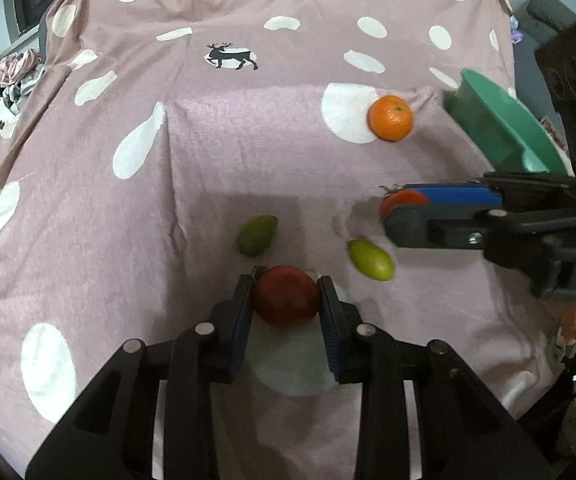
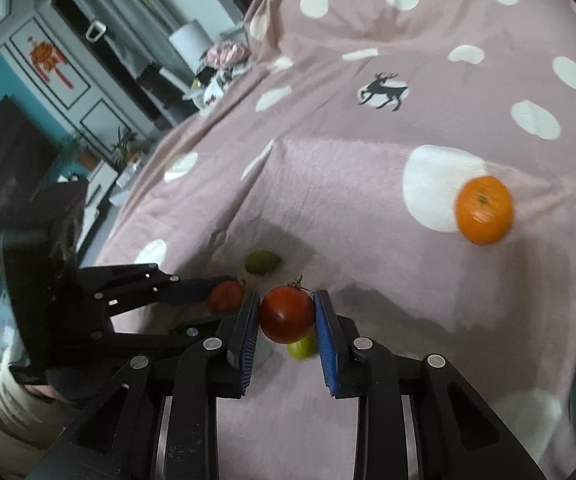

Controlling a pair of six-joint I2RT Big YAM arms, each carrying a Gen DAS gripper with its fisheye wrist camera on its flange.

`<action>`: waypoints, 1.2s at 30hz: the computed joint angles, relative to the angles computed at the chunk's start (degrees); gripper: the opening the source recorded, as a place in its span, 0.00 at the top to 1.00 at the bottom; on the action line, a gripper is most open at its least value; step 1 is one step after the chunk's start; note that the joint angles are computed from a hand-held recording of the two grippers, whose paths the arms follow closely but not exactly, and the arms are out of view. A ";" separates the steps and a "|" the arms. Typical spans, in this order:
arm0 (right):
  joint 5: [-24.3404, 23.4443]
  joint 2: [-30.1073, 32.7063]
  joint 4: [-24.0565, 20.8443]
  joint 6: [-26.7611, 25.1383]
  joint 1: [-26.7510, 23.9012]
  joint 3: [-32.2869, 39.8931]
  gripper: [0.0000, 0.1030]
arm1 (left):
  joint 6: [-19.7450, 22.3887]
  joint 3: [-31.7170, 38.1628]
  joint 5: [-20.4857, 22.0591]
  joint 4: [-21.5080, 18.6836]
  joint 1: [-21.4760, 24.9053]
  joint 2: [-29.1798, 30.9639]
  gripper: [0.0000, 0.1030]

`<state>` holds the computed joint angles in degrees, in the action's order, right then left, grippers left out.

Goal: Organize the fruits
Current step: 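Carry both held red tomatoes toward the teal bowl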

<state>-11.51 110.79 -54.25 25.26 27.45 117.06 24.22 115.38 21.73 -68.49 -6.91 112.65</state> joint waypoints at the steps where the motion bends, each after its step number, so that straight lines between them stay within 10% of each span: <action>1: 0.56 -1.44 1.12 0.61 0.09 -2.01 0.72 | -0.19 -0.72 0.57 0.24 0.04 -0.56 0.70; 15: 6.43 -15.69 11.56 9.70 0.68 -21.05 0.72 | -4.03 -8.44 6.82 2.88 0.29 -7.48 0.70; 36: 10.21 -22.68 19.23 9.79 0.70 -27.69 0.71 | -7.52 -5.56 8.38 6.05 -2.02 -9.55 0.70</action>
<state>-1.31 88.12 -35.02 35.04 28.15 89.38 16.70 109.82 30.12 -62.45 -8.93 103.09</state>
